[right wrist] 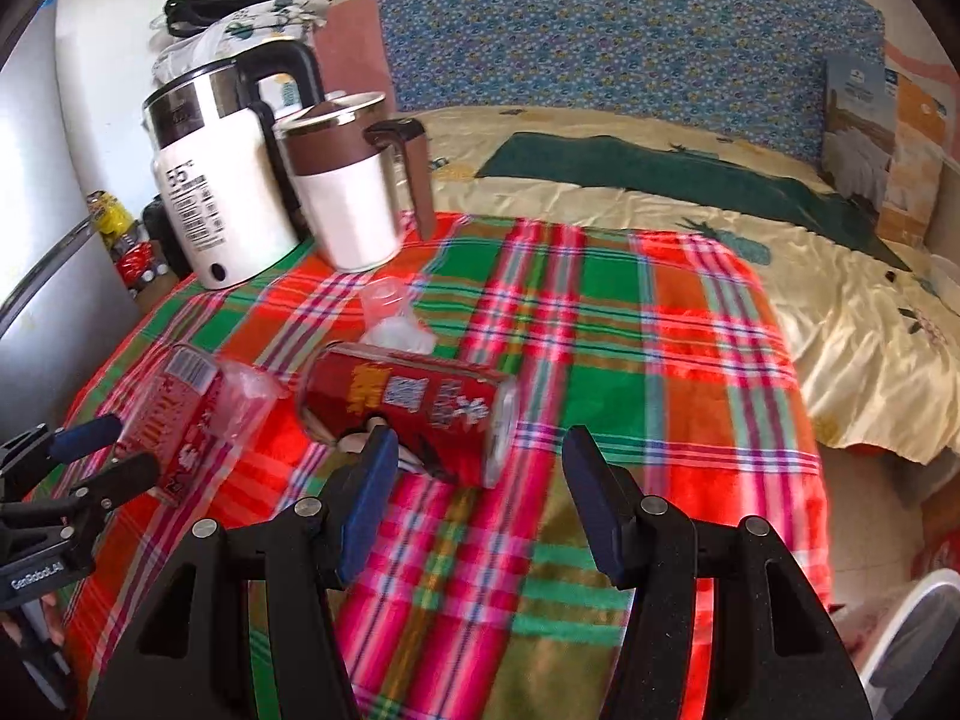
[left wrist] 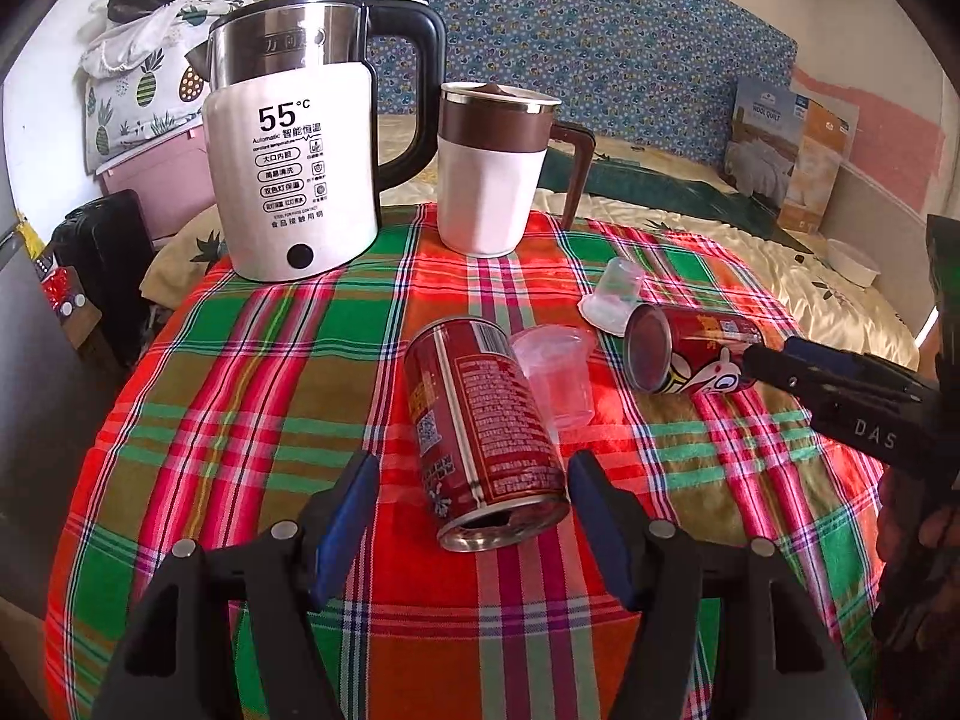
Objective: Collect trash
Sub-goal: 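Grasp a red drink can with the right gripper while the left grasps another red can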
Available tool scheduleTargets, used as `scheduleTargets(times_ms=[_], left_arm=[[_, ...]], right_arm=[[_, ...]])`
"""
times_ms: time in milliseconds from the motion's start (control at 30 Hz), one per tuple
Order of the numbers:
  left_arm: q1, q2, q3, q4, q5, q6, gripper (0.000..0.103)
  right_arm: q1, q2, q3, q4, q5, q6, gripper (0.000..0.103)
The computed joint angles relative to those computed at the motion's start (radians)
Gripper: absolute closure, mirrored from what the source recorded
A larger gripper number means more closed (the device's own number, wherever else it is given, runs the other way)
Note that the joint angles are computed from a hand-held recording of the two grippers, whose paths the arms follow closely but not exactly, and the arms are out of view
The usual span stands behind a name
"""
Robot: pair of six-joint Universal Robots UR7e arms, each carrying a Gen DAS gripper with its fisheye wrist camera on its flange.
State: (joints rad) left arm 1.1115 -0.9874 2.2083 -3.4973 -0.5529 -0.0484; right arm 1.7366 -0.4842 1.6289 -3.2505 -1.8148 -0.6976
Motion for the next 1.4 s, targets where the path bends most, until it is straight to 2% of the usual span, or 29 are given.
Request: scheduleTargets(times_ms=[100, 433, 533, 633, 700, 733, 800, 1000, 1067, 1267, 1400], left_arm=[[0.006, -0.007, 0.003, 0.007, -0.014, -0.007, 0.038], [0.005, -0.035, 0.025, -0.008, 0.015, -0.017, 0.038], [0.004, -0.039, 0.028, -0.009, 0.014, -0.017, 0.038], [0.006, -0.037, 0.023, -0.012, 0.007, -0.01, 0.038], [0.009, -0.036, 0.017, -0.002, -0.002, -0.008, 0.038], [0.01, -0.034, 0.014, -0.006, -0.006, -0.001, 0.038], [0.013, -0.031, 0.007, -0.008, -0.008, 0.004, 0.038], [0.029, -0.029, -0.013, 0.03, -0.033, -0.006, 0.038], [0.038, -0.029, -0.017, 0.034, -0.062, -0.003, 0.038], [0.051, -0.015, -0.048, 0.056, -0.075, -0.001, 0.038], [0.051, 0.008, -0.074, 0.052, -0.039, 0.031, 0.038]], right_arm=[[-0.002, -0.008, 0.017, 0.032, 0.043, -0.004, 0.045], [0.015, -0.054, 0.112, 0.094, 0.123, -0.094, 0.045], [0.016, -0.063, 0.131, 0.036, 0.139, -0.108, 0.045], [0.008, -0.059, 0.124, -0.027, 0.15, -0.078, 0.045], [0.022, -0.024, 0.092, -0.091, 0.086, -0.091, 0.045], [0.029, -0.001, 0.076, -0.139, 0.052, -0.124, 0.045], [0.027, 0.019, 0.055, -0.165, 0.055, -0.16, 0.045], [0.01, 0.04, -0.043, 0.021, 0.067, -0.131, 0.044], [0.005, 0.045, -0.068, 0.083, 0.083, -0.122, 0.043], [0.012, 0.072, -0.102, 0.122, 0.066, -0.134, 0.042], [0.012, 0.082, -0.12, 0.138, 0.068, -0.116, 0.042]])
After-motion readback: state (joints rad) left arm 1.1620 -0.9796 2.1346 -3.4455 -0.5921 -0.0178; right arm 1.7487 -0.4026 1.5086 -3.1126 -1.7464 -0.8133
